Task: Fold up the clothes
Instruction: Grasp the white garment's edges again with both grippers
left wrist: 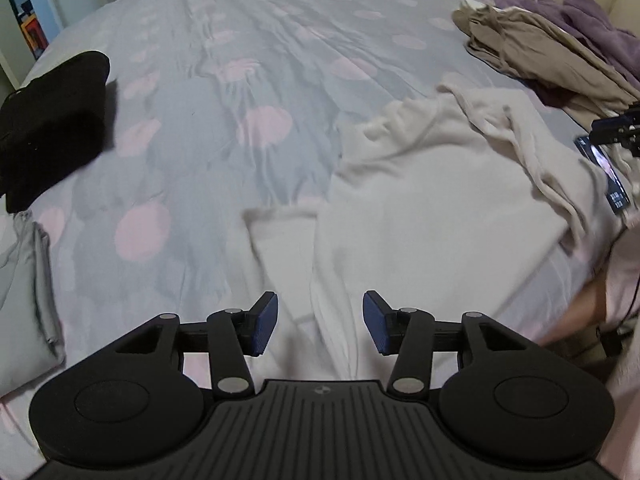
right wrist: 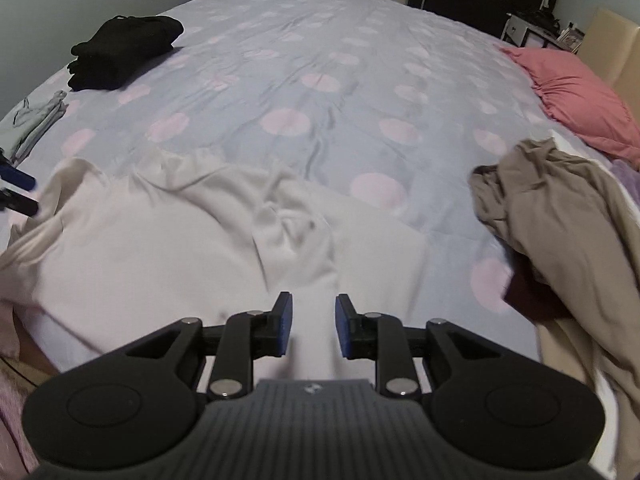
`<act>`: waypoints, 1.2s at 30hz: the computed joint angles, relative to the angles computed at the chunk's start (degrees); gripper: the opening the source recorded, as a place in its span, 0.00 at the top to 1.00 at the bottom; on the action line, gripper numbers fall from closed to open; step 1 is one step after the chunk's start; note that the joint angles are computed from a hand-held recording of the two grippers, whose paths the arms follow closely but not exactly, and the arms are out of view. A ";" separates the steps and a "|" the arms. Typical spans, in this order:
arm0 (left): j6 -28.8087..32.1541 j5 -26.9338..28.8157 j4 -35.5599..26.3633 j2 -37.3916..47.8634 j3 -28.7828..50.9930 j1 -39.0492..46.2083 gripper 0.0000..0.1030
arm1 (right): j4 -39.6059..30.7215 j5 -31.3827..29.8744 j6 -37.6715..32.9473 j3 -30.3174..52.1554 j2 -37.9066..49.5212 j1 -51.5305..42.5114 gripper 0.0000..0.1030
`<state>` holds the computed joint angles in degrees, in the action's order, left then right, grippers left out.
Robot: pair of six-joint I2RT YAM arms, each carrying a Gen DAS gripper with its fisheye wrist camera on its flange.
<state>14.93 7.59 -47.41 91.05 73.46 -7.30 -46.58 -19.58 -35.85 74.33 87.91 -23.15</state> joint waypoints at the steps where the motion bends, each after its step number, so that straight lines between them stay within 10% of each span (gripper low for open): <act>1: -0.68 0.09 0.68 1.45 0.63 -0.35 0.57 | 1.03 0.20 1.55 -0.12 0.88 0.93 0.75; 10: -6.50 -0.62 7.37 11.20 0.98 -1.09 0.71 | 10.93 4.76 9.12 -0.47 9.02 6.16 0.66; 12: -7.37 -0.19 8.16 11.91 0.86 -0.45 0.73 | 11.28 4.77 9.94 0.62 11.13 6.13 0.87; 16: -7.50 2.39 7.43 12.92 1.56 0.52 0.88 | 11.99 3.24 10.36 0.31 10.83 4.75 0.90; 36: -13.33 2.82 11.72 -6.42 5.02 4.16 0.96 | -5.16 -4.54 -0.89 16.30 -0.13 -4.75 0.92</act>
